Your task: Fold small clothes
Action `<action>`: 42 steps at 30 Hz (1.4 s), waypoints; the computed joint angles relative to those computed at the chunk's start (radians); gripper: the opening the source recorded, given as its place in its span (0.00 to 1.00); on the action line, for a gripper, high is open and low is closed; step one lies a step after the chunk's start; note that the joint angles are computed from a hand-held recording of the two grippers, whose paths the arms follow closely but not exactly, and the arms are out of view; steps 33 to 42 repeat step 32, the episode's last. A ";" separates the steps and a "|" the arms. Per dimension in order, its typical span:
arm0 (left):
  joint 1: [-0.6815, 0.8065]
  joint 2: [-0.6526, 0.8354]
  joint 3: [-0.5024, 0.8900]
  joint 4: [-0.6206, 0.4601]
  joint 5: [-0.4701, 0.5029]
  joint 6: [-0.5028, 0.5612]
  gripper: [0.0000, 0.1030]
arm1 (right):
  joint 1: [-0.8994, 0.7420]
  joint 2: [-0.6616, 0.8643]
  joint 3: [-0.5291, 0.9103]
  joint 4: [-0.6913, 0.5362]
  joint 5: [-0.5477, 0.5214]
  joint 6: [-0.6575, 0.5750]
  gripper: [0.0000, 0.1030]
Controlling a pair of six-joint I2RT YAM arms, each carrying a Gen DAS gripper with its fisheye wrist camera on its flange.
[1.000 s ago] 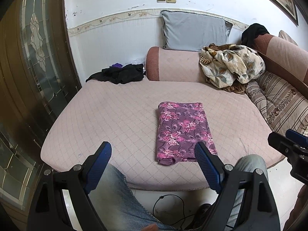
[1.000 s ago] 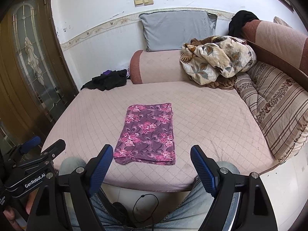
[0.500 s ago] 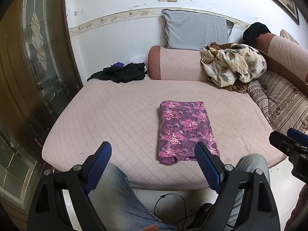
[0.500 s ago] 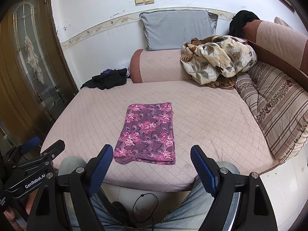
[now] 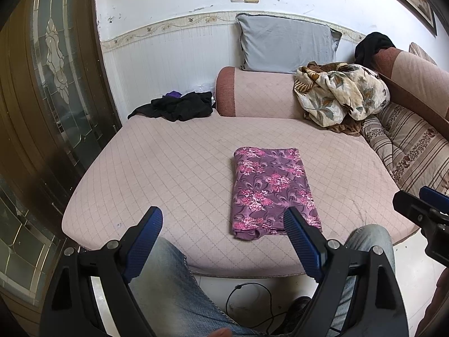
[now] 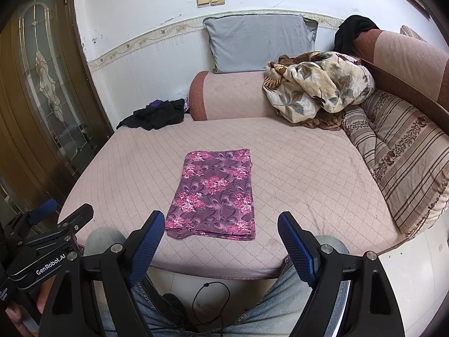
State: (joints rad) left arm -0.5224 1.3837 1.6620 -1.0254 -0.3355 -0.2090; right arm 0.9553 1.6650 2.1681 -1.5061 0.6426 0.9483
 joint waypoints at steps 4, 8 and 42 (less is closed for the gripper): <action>0.007 0.002 -0.007 0.008 0.005 0.002 0.85 | -0.003 -0.002 -0.001 0.000 -0.001 -0.004 0.84; 0.003 0.001 -0.011 0.008 0.002 -0.002 0.85 | -0.009 -0.006 -0.008 0.004 -0.007 -0.009 0.84; 0.070 0.197 0.063 0.068 0.070 0.049 0.85 | -0.240 -0.022 -0.181 0.207 -0.233 -0.181 0.84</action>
